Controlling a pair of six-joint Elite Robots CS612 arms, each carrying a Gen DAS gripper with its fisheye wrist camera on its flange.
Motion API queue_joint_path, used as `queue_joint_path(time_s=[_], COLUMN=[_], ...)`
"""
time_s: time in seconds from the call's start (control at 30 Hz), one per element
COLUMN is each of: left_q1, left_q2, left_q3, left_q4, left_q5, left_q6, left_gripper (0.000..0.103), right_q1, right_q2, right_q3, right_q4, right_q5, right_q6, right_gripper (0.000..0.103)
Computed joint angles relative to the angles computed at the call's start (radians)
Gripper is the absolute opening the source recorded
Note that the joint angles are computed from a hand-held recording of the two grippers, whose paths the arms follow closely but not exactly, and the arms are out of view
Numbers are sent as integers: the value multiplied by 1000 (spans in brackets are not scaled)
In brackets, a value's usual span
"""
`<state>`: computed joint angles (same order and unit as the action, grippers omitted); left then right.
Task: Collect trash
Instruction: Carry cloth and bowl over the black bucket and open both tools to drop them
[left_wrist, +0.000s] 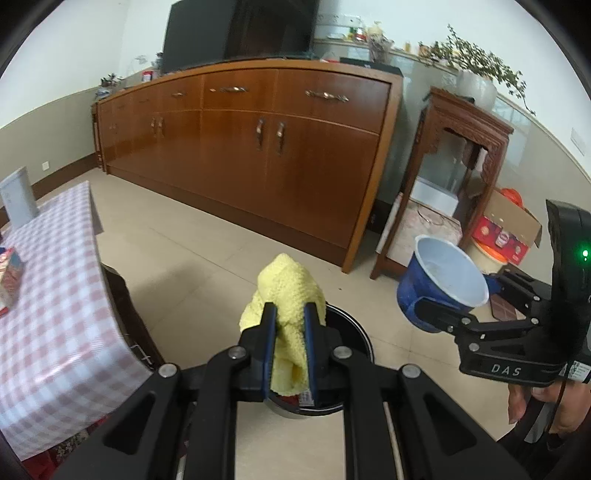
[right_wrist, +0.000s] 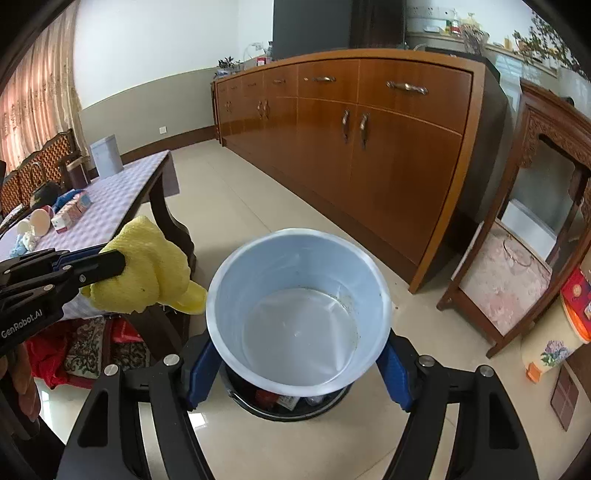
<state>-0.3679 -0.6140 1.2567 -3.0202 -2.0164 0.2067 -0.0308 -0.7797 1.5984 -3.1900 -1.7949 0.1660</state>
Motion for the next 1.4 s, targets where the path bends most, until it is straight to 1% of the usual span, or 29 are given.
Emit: queue_joint_path(time_s=[0.2, 0.3, 0.47, 0.63, 0.7, 0.73, 0.77, 0.8, 0.83, 0.87, 0.9, 0.97, 1.0, 1.03, 1.07, 1.23, 1.4], left_q1=[-8, -14, -24, -28, -30, -30, -29, -29, -30, -31, -31, -30, -31, -32, -30, -27, -21], left_q2=[22, 34, 63, 96, 113, 124, 132, 142, 147, 149, 148, 142, 139, 135, 134, 103, 83], left_q3=[-25, -38, -73, -116, -142, -163, -176, -186, -189, -183, -176, -160, -153, -142, -136, -83, -51], left_q4=[69, 101, 170, 243, 290, 339, 362, 363, 366, 341, 325, 307, 298, 287, 275, 218, 165], left_q5=[-19, -13, -7, -9, -24, -45, -60, -69, -54, -29, -10, 17, 39, 67, 79, 129, 154], left_q6=[16, 28, 57, 86, 104, 122, 123, 104, 91, 73, 65, 45, 42, 41, 35, 17, 13], left_gripper=[16, 16, 15, 16, 16, 20, 26, 49, 80, 87, 93, 94, 98, 99, 99, 101, 103], right_q1=[-13, -21, -37, -45, -51, -52, -51, -49, -44, -42, -41, -39, -37, -35, -34, -36, -23], right_q2=[11, 27, 64, 116, 137, 149, 160, 176, 191, 201, 205, 211, 213, 215, 215, 196, 175], right_q3=[5, -2, -25, -77, -104, -120, -135, -151, -164, -172, -173, -168, -169, -171, -172, -156, -135], right_q4=[22, 43, 82, 137, 167, 188, 209, 214, 226, 244, 240, 216, 213, 212, 210, 204, 180], right_q5=[18, 33, 79, 115, 135, 142, 142, 128, 91, 75, 66, 44, 28, 8, 3, -5, -9], right_q6=[-1, -7, -31, -99, -134, -164, -195, -225, -247, -268, -275, -272, -268, -263, -256, -175, -115], right_gripper=[76, 76, 76, 76, 76, 77, 77, 82, 94, 103, 103, 103, 103, 103, 103, 103, 103])
